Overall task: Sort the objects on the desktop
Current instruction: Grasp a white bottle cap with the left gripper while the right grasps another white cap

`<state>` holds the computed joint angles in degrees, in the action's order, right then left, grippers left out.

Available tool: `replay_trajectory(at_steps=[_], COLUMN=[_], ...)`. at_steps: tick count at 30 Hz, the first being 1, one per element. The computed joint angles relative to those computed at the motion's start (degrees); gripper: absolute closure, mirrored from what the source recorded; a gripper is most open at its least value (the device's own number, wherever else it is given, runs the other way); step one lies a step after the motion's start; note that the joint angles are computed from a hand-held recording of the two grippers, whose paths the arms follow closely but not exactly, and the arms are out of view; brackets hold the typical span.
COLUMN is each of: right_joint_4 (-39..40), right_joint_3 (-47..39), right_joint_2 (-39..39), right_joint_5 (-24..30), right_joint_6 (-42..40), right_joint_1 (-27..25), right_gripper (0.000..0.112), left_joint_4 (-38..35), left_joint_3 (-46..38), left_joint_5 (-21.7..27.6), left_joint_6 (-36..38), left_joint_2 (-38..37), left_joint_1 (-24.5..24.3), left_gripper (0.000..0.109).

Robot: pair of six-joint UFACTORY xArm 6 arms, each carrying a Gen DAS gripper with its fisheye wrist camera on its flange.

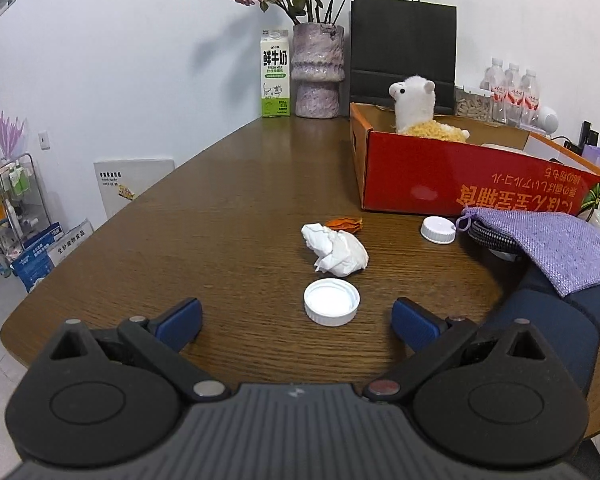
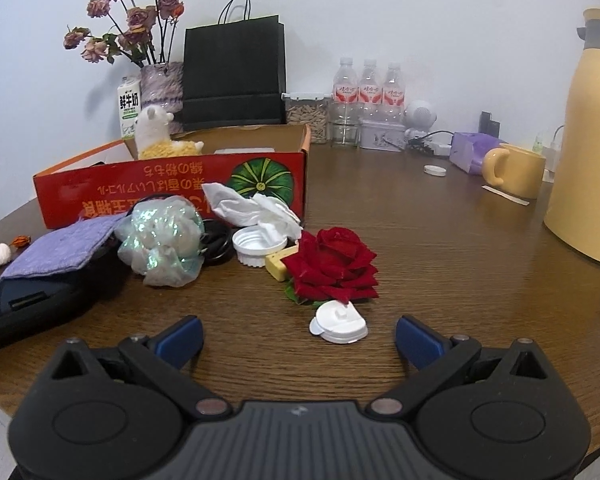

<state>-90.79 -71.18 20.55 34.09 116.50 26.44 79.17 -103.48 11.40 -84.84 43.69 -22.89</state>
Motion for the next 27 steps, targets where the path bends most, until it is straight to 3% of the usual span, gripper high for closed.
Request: replay_trajectory(at_steps=[9,17,23,25,27], right_joint_4=[-0.6,1.2,-0.6,-1.0,-1.5], right_joint_3=[-0.1,0.0,0.3,0.3,0.3], right_joint_2=[0.0,-0.1,-0.5,-0.5,-0.6], right_joint_5=[0.1,1.9,1.1,0.8,0.8], right_joint_6=[0.5,0.3,0.9,1.0,1.2], right_joint_1=[-0.2,-0.3,-0.6,-0.7,-0.7], right_gripper=[0.009,0.01,0.036,0.044,0.056], left_joint_4=[0.9,1.3,-1.1,-2.2,-4.4], left_joint_3=[-2.5,-3.3,-4.3,-4.8,-5.0], left_joint_5=[-0.8,-1.2,-2.3,-2.7,-3.4], left_joint_6=[-0.4,-0.5,2.5,4.1,6.2], left_joint_2=[1.8,2.3,2.8,3.2,3.4], left_joint_1=[0.3,0.3,0.1,0.0,0.1], left_gripper=[0.006,0.019,0.048,0.067,0.074])
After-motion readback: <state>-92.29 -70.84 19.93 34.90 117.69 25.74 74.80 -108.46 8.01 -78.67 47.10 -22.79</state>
